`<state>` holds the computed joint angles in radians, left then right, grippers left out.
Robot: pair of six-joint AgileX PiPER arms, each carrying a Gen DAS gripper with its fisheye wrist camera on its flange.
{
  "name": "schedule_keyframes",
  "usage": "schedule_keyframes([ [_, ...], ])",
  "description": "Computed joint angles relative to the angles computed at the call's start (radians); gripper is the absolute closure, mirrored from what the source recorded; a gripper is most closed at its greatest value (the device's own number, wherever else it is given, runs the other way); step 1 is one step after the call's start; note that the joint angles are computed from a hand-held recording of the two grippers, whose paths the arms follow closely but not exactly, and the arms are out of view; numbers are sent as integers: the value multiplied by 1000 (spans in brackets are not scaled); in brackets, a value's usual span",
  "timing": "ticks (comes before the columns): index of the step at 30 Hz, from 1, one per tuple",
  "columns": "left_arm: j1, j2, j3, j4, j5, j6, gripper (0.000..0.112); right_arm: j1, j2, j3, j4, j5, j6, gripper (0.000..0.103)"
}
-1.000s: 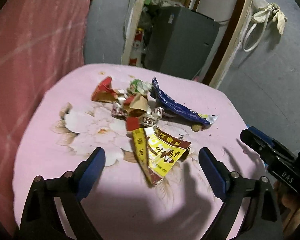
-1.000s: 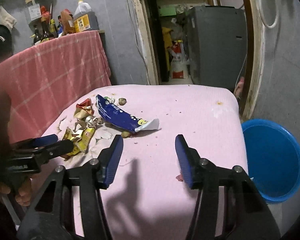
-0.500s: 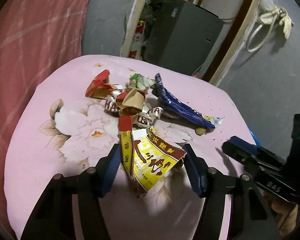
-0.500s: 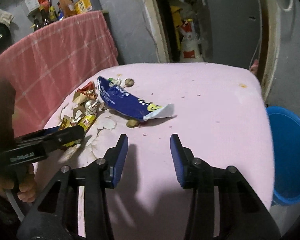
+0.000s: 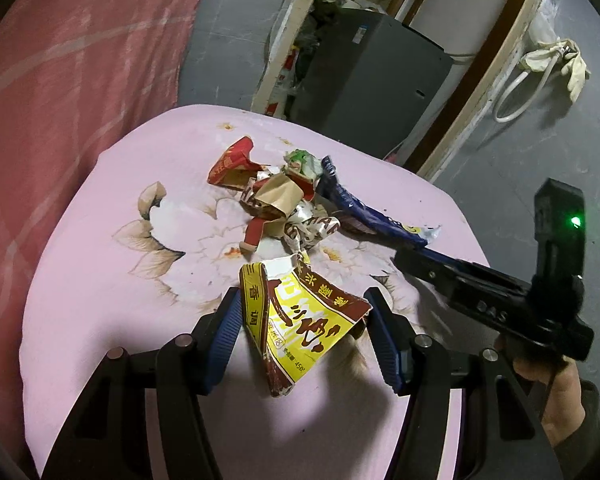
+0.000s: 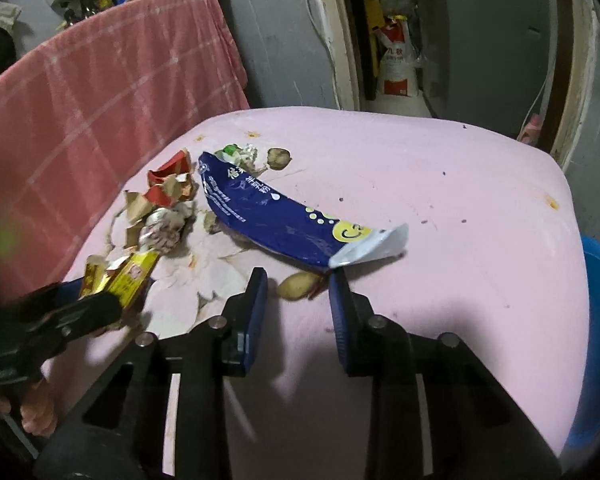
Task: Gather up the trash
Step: 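Grasp the yellow-brown packet with the left tool while the right tool grasps the brown lump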
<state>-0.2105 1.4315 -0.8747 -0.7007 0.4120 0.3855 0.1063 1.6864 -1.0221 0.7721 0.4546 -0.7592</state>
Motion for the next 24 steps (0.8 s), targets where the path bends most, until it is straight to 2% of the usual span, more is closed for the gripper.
schedule_keyframes([
  [5,5,-7,2,1,6,1,57,28,-14,14,-89,-37,63,80],
  [11,12,-12,-2,-25,30,24,58,3,-56,65,-10,-29,-39,83],
  [18,0,-45,28,-96,42,108,59,-58,-194,235,290,-13,-368,83],
  [24,-73,-125,94,-266,-37,267,59,-152,-415,433,647,-17,-774,83],
])
